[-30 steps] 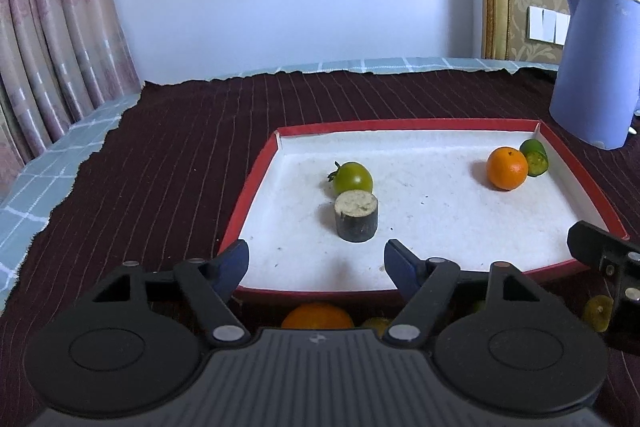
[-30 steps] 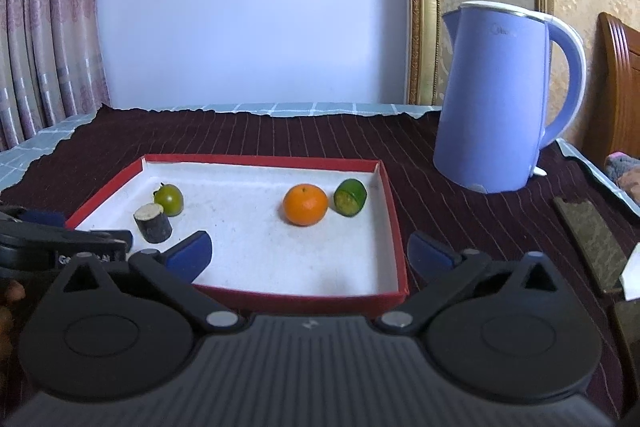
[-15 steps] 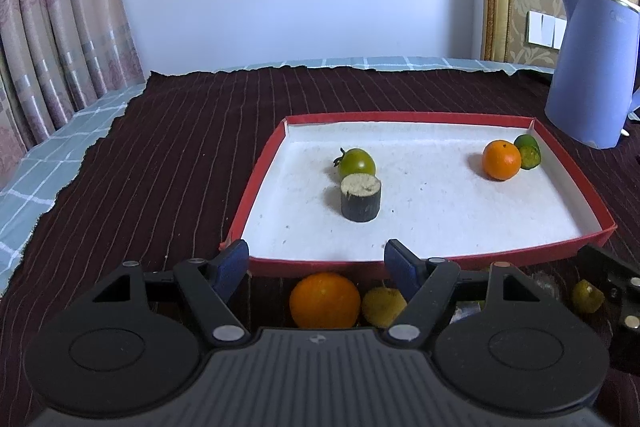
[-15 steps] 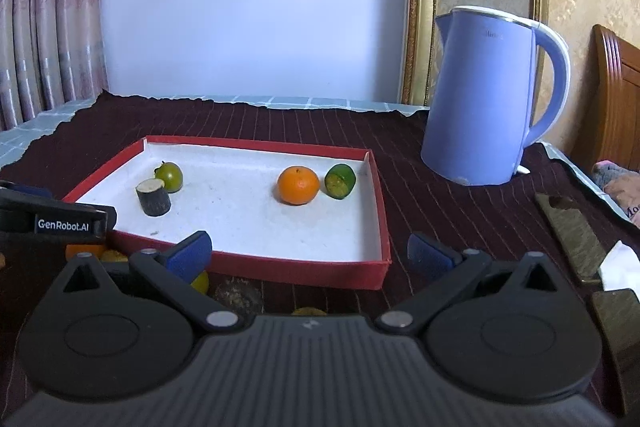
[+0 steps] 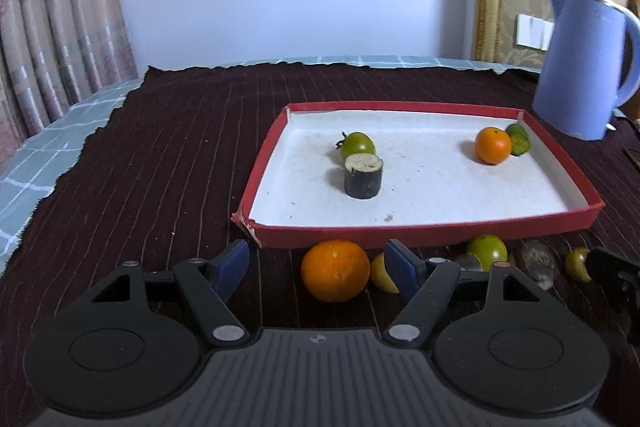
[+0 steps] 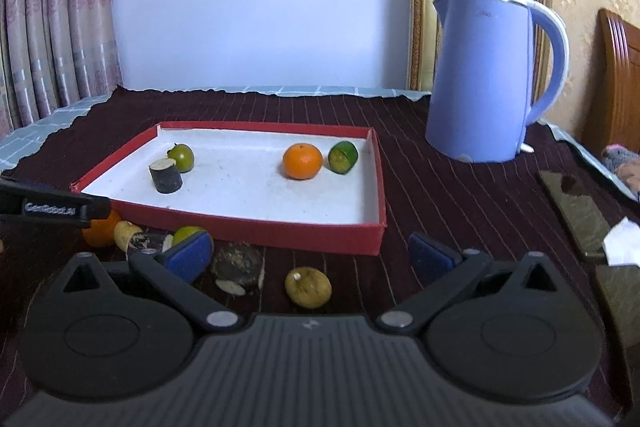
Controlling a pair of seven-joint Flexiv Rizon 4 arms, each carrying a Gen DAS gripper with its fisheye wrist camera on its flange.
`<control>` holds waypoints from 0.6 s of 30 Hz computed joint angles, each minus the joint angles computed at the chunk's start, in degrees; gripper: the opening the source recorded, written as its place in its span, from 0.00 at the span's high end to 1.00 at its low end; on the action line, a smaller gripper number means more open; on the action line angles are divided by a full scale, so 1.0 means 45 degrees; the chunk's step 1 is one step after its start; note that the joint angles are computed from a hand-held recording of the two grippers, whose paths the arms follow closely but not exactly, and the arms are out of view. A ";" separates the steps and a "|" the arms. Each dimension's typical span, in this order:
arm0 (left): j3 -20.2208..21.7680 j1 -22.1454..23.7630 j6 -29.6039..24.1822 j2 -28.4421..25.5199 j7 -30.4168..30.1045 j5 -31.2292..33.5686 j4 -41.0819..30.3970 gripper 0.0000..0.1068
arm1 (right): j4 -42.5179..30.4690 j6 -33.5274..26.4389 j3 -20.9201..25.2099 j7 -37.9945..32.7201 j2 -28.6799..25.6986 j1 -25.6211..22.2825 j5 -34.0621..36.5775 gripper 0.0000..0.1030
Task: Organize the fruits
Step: 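Withdraw both open tools from the tray back toward the fruit row, then grasp the large mandarin with the left tool while the right tool grasps the brownish round fruit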
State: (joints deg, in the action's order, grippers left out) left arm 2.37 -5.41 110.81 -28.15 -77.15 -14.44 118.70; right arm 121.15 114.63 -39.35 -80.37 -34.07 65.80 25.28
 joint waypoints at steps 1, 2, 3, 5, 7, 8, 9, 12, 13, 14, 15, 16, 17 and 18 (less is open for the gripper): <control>-0.0390 0.0461 0.0131 0.0043 -0.0079 0.0343 0.0137 0.30 | 0.0052 0.0052 0.0245 -0.0039 0.0098 -0.0210 -0.0135 0.00; -0.0703 0.0848 0.0237 0.0064 -0.0163 0.0654 0.0249 0.30 | 0.0096 0.0105 0.0356 -0.0117 0.0116 -0.0286 -0.0185 0.00; -0.1038 0.1273 0.0314 0.0082 -0.0239 0.1023 0.0357 0.30 | 0.0126 0.0092 0.0297 -0.0225 0.0072 -0.0205 -0.0158 0.00; -0.1196 0.1586 0.0385 0.0074 -0.0333 0.1375 0.0494 0.30 | 0.0144 0.0111 0.0207 -0.0407 -0.0047 -0.0065 -0.0148 0.00; -0.1239 0.1780 0.0430 0.0045 -0.0404 0.1602 0.0578 0.30 | 0.0143 0.0146 0.0196 -0.0540 -0.0129 0.0016 -0.0084 0.00; -0.1247 0.1858 0.0401 0.0059 -0.0441 0.1672 0.0614 0.30 | 0.0108 0.0070 0.0015 -0.0562 -0.0236 0.0177 0.0037 0.00; -0.1219 0.1896 0.0348 0.0062 -0.0486 0.1679 0.0632 0.30 | 0.0080 0.0024 -0.0110 -0.0553 -0.0326 0.0263 0.0092 0.00; -0.1362 0.2227 0.0205 0.0066 -0.0669 0.1811 0.0653 0.30 | 0.0090 -0.0197 -0.0313 -0.0442 -0.0430 0.0316 0.0005 0.03; -0.1329 0.2233 0.0137 0.0053 -0.0703 0.1795 0.0623 0.30 | 0.0119 -0.0256 -0.0285 -0.0390 -0.0414 0.0250 -0.0101 0.08; -0.1296 0.2229 0.0095 0.0035 -0.0739 0.1773 0.0597 0.30 | 0.0136 -0.0345 -0.0280 -0.0319 -0.0416 0.0206 -0.0191 0.11; -0.1304 0.2258 0.0049 0.0021 -0.0775 0.1773 0.0573 0.30 | 0.0150 -0.0381 -0.0162 -0.0252 -0.0399 0.0060 -0.0345 0.12; -0.1389 0.2354 0.0011 0.0018 -0.0814 0.1829 0.0568 0.30 | 0.0183 -0.0389 0.0024 -0.0203 -0.0336 -0.0126 -0.0516 0.13; -0.1533 0.2499 -0.0018 0.0004 -0.0847 0.1935 0.0550 0.30 | 0.0186 -0.0440 0.0169 -0.0144 -0.0296 -0.0278 -0.0647 0.18; -0.1693 0.2663 -0.0034 0.0005 -0.0866 0.2079 0.0558 0.30 | 0.0155 -0.0509 0.0400 -0.0080 -0.0228 -0.0518 -0.0824 0.20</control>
State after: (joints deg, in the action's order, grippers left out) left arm -5.25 6.57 110.65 -28.13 -81.05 -5.09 121.20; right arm 121.85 112.34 -37.55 -80.73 -35.10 63.47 21.57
